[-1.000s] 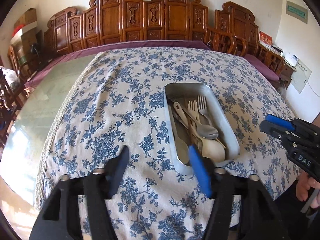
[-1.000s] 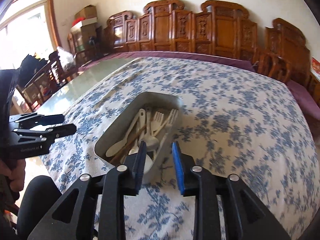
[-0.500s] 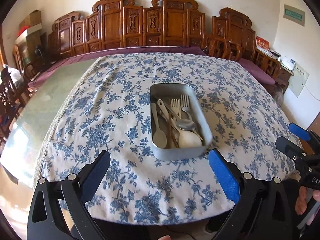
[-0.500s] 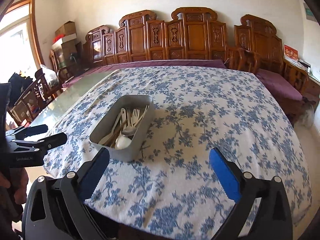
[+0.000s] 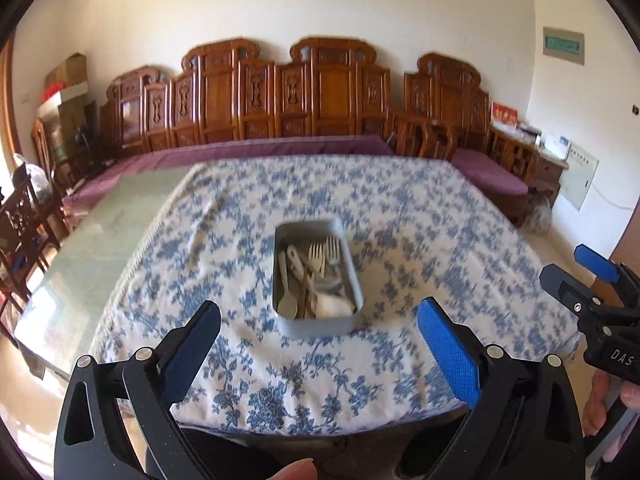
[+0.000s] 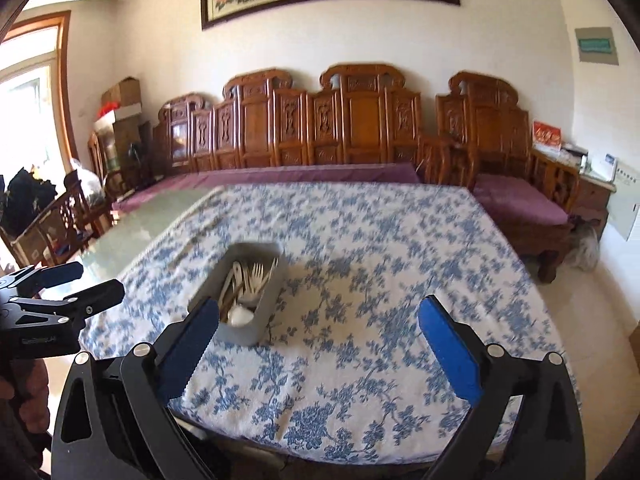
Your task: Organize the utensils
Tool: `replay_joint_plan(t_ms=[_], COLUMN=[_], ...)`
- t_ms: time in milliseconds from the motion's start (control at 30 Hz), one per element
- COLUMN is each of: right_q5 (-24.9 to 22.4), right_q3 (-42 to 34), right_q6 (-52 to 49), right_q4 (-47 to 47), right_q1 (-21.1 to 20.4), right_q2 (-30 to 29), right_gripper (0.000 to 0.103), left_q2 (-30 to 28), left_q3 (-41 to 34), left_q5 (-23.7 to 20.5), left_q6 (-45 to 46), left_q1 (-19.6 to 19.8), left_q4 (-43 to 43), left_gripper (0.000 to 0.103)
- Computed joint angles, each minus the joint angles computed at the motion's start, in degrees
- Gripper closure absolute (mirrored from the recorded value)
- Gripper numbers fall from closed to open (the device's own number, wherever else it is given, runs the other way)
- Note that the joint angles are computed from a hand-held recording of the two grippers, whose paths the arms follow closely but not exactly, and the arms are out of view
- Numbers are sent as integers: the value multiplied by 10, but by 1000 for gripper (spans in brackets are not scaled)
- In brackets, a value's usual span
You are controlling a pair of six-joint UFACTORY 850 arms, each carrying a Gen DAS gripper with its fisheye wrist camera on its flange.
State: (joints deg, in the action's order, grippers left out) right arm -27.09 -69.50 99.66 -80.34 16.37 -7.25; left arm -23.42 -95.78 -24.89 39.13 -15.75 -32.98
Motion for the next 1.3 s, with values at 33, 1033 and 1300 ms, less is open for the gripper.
replay_joint_plan(t_ms=[33,1033,1300], right_q5=[-5,-63,-62], right_q3=[-2,10,10], right_q6=[-1,56,60], right_q4=[-2,-80,-84], right_q1=[2,36,37], right_q2=[3,59,57], right_gripper=[3,3,3], left_q2=[6,84,86], left_q3=[2,52,54], left_q5=[0,49,52], left_q6=[8,58,58], left_q1=[1,2,2], left_q4=[-11,-66,-67], left_gripper=[8,8,8])
